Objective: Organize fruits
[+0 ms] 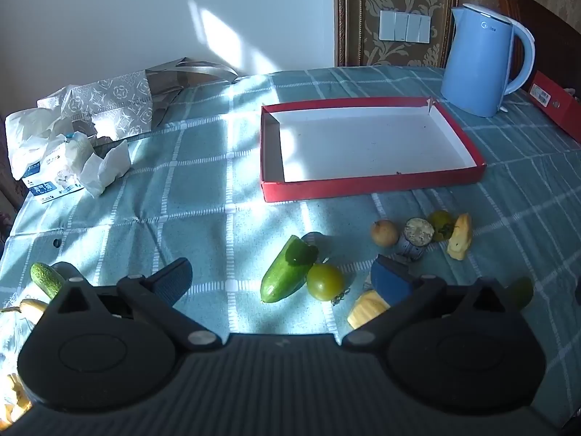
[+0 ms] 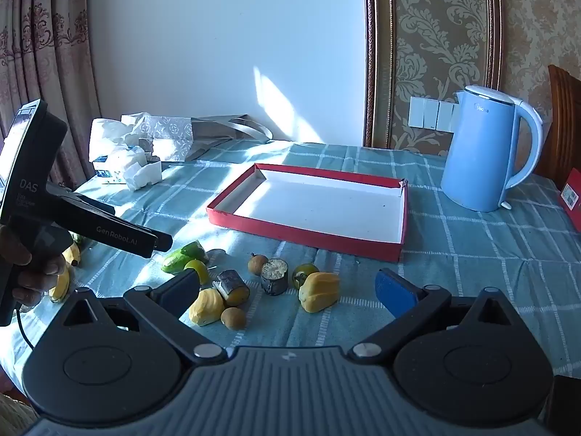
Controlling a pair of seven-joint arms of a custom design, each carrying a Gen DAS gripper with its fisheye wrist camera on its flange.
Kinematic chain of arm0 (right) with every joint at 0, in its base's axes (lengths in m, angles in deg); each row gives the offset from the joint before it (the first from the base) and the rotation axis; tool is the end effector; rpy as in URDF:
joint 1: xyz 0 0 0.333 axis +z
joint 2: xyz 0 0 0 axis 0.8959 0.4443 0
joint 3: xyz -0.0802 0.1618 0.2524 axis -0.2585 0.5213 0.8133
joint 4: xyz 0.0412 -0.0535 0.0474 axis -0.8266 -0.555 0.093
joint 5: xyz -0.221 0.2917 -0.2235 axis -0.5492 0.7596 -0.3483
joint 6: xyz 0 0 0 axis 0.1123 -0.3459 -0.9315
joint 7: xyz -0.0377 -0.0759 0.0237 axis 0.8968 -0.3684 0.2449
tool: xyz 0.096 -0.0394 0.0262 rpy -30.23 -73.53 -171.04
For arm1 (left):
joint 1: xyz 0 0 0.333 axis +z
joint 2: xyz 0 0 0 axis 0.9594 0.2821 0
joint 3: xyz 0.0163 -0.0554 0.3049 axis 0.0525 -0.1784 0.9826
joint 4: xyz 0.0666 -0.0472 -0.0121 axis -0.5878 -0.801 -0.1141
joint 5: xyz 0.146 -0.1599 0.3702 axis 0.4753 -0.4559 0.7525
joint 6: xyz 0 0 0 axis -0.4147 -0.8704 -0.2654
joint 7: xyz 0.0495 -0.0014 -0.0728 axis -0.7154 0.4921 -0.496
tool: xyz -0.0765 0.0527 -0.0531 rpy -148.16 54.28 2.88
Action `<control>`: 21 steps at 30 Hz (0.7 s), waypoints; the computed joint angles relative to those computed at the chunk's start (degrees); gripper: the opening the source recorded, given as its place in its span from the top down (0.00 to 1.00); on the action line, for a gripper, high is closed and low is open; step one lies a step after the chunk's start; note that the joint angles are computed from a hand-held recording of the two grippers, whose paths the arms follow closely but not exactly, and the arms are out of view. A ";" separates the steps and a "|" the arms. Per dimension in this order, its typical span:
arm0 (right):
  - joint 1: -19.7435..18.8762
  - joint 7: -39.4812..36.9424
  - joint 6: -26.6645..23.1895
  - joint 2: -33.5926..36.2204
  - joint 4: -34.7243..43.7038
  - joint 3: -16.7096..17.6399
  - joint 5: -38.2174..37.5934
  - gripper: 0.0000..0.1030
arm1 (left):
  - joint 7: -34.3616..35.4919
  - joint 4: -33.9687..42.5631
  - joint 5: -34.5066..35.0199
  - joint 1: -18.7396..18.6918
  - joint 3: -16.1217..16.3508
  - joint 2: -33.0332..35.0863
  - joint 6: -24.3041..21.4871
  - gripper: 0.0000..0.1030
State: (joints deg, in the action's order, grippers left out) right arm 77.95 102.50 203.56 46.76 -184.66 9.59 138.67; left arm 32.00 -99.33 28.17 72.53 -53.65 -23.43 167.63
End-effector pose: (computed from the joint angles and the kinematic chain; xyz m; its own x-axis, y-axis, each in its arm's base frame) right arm 0.5975 0.3087 0.4629 0.6354 -0.7696 -0.0634 -0.4669 -0.3175 -0.8253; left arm 0.5201 -0.1739 0.4617 0.2579 -0.9621 -0.0886 -0.7324 -0.1348 -0.6674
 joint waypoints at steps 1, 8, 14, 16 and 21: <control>0.44 1.20 -0.26 -0.03 -0.06 -0.58 -1.31 0.00 | -0.05 0.03 0.24 0.06 -0.01 0.04 0.03 0.00; -0.20 -0.09 0.46 0.00 -0.06 0.40 -0.40 0.00 | -0.77 -0.40 0.06 -0.25 0.55 0.36 0.90 0.00; -0.45 -1.58 0.62 -0.01 0.07 0.60 0.69 0.00 | -0.38 -0.30 -0.41 0.03 0.41 0.34 0.91 0.00; -0.46 -2.01 0.66 0.23 0.26 0.58 0.90 0.00 | -0.16 -0.27 -0.69 0.03 0.40 0.39 0.78 0.00; -0.33 -2.63 1.41 -0.15 -0.17 0.93 1.12 0.00 | -0.01 -0.34 -0.90 0.12 0.39 0.36 0.33 0.00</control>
State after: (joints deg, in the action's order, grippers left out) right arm 77.62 99.86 204.97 46.61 -184.83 10.51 139.79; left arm 31.99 -99.67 27.27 72.65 -53.26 -23.08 167.96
